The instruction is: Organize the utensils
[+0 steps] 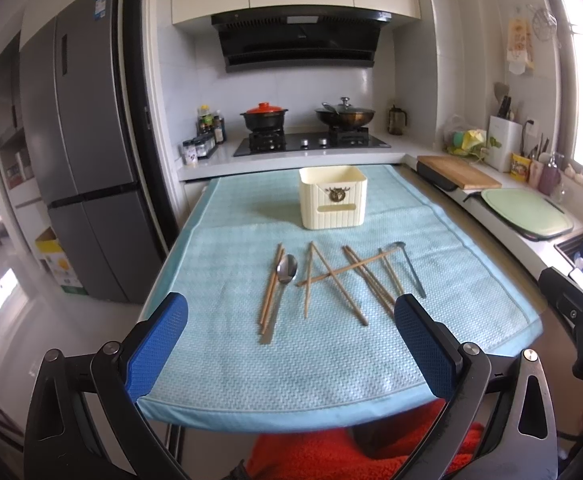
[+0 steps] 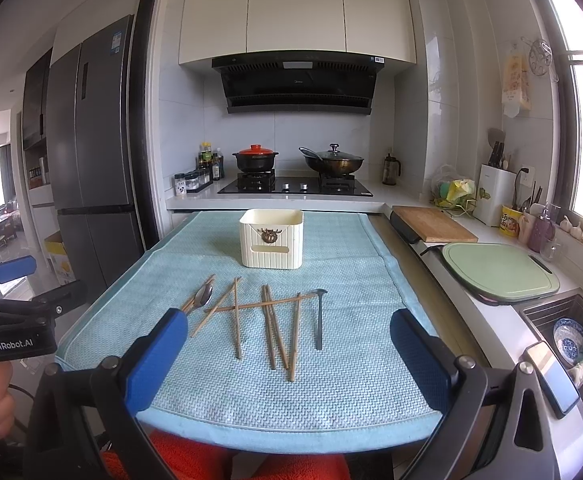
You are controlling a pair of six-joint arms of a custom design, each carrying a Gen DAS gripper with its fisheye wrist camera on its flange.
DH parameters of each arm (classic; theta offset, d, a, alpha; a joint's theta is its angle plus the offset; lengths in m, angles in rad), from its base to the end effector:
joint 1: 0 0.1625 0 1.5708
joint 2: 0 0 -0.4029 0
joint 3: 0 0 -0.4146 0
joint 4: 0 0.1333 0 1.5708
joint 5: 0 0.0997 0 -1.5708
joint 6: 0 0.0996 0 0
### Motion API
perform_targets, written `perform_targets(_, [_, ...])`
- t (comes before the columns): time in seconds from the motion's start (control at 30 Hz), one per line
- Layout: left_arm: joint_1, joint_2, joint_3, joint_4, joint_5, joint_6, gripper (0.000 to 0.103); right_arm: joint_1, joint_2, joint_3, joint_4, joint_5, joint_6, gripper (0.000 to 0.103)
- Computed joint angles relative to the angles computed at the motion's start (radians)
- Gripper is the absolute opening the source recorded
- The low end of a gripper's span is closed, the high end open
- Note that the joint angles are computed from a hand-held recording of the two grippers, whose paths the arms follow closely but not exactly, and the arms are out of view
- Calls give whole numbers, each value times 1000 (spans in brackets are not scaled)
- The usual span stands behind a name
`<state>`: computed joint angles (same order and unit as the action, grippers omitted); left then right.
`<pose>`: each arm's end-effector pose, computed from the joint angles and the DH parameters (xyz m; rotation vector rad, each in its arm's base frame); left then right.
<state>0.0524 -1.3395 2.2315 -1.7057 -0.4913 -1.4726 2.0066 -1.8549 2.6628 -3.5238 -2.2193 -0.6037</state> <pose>-0.3807 -0.2414 0.1293 0.5386 2.0509 -1.1705 0.1875 -0.2293 0.3076 0.6495 -2.0530 1.2924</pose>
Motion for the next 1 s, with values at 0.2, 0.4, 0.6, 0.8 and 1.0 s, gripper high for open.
perform_targets(0.2, [6, 0, 2, -5, -1, 6, 103, 3, 5, -1, -4, -3, 3, 103])
perform_targets(0.4, [8, 0, 0, -1, -1, 2, 103, 4, 13, -6, 2, -7, 10, 103])
perform_targets(0.6, [14, -2, -6, 8, -2, -5, 103, 1, 13, -6, 4, -2, 5, 103])
perform_targets(0.8, [16, -7, -3, 10, -4, -6, 103, 1, 8, -7, 14, 1, 3, 103])
perform_targets(1.0, [16, -11, -1, 11, -4, -6, 103, 2, 10, -6, 11, 0, 3, 103])
